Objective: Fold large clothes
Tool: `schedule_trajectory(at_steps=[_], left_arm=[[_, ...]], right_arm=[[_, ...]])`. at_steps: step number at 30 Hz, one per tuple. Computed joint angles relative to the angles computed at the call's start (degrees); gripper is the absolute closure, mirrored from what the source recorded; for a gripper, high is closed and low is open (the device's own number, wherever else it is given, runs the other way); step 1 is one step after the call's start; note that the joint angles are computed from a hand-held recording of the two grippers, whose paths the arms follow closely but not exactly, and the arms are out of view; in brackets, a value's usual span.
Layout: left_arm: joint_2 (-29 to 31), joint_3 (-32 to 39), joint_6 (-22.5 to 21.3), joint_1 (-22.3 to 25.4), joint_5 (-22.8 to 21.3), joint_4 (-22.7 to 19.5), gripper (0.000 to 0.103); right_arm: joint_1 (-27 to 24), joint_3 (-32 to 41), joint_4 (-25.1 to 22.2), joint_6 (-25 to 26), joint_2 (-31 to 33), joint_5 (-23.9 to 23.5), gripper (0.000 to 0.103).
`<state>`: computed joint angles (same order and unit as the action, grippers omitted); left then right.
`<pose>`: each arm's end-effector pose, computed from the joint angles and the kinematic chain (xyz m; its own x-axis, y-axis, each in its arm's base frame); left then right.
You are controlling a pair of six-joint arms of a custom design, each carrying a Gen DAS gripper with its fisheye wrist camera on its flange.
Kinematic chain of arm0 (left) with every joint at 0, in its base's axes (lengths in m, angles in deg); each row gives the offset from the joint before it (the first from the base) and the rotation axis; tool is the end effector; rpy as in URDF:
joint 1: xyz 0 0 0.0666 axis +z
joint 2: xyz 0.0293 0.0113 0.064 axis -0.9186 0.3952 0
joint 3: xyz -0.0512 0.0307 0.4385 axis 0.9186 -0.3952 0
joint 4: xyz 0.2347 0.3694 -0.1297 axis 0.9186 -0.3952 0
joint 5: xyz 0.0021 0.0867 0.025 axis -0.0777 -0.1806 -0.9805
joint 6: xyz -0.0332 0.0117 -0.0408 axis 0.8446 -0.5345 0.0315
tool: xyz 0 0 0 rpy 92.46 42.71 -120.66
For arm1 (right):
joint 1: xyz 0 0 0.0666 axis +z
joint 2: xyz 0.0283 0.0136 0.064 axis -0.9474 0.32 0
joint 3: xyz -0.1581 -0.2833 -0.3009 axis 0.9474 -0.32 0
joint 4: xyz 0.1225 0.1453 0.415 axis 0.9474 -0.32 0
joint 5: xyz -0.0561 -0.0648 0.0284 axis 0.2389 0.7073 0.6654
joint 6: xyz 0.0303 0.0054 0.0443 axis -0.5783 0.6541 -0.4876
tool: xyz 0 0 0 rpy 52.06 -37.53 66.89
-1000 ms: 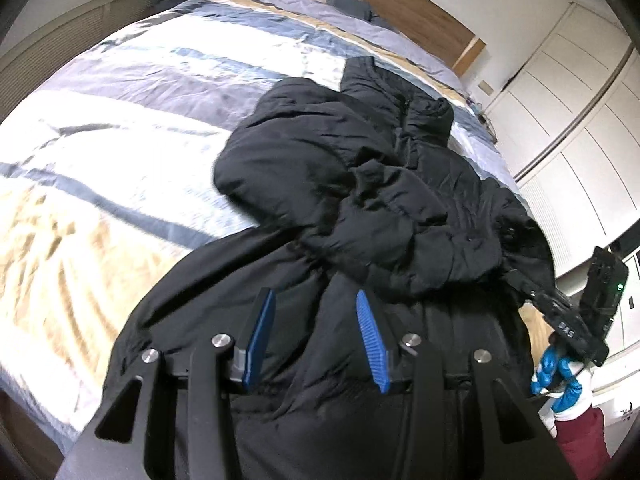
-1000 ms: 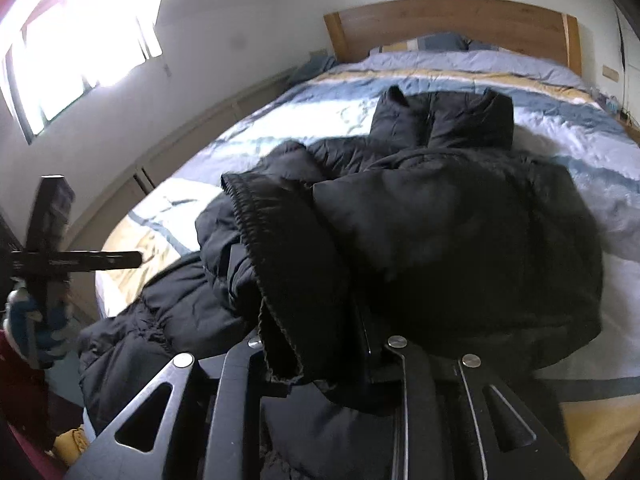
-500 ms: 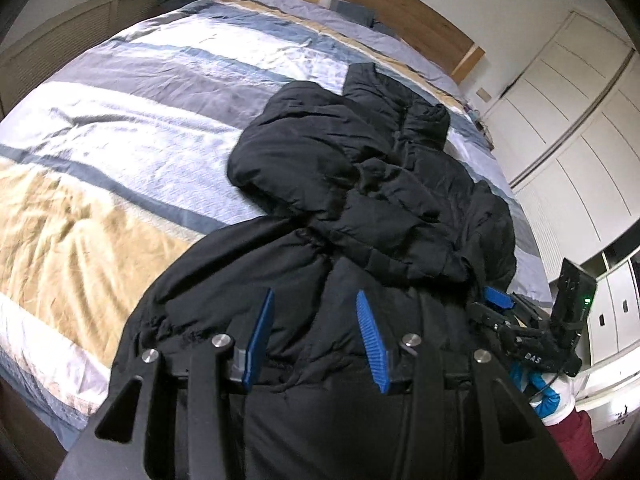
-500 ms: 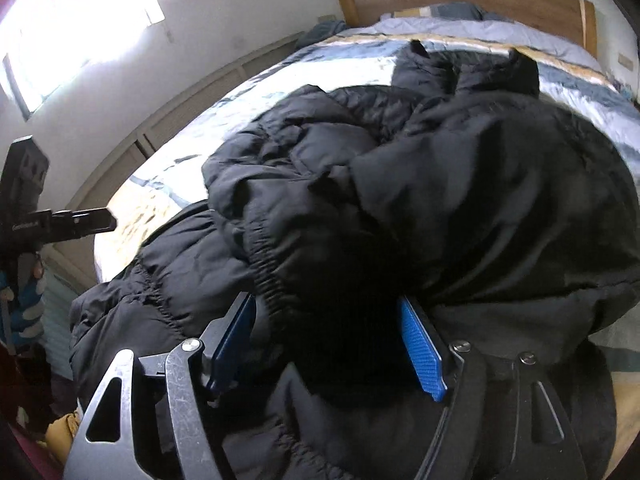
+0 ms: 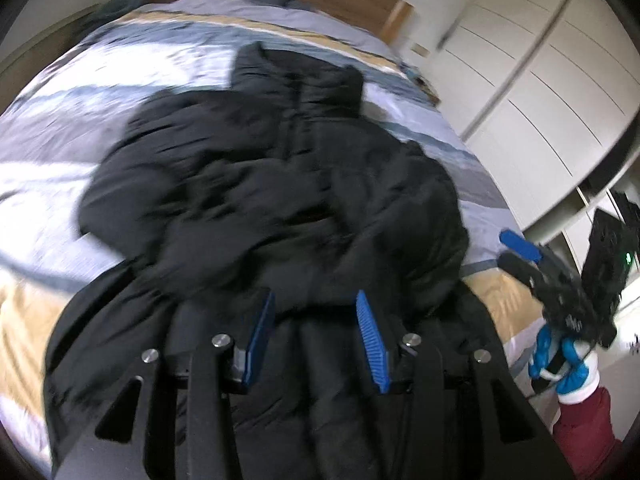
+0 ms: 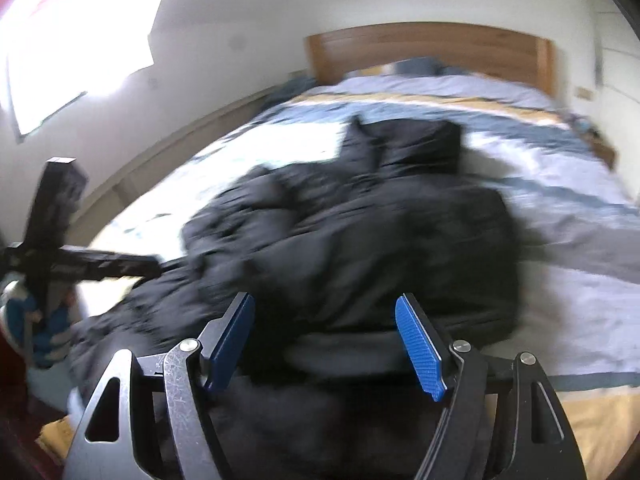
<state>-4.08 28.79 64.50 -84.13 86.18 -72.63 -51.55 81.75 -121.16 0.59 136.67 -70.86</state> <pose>0.4765 -0.1535 0.6089 -0.8217 -0.2391 -0.5173 -0.0419 0.9306 -0.3635 0.5275 0.2032 0.5871 -0.5957 -0.3174 -0.7379 -0.6283 0.7564 0.1818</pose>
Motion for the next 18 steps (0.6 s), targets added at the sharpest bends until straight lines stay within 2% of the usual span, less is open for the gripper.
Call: schedule_trajectory(at_steps=[4,9,14,16,18], left_arm=[[5.79,5.12,-0.89,-1.34,-0.02,0.95,0.062],[12.1,9.52,-4.24,-1.64,-1.89,-0.69,0.062],[14.28,6.67,-4.55,-0.3,-0.46,-0.47,0.06],[14.13,5.06,-4.25,0.08,0.77,0.92,0.058],[14.14,5.66,-5.41,0.16,1.75,0.4,0.058]], right_arm=[[-2.33,4.69,0.45,-0.68,4.57,3.93,0.031],[-2.97,9.53,0.43,-1.46,10.41,4.99,0.031],[-3.37,10.61,-1.53,-2.19,15.54,6.7,0.03],[-3.62,10.22,-2.78,-3.21,17.18,6.89,0.025],[-4.17,9.8,-3.06,-5.37,17.85,6.25,0.022]])
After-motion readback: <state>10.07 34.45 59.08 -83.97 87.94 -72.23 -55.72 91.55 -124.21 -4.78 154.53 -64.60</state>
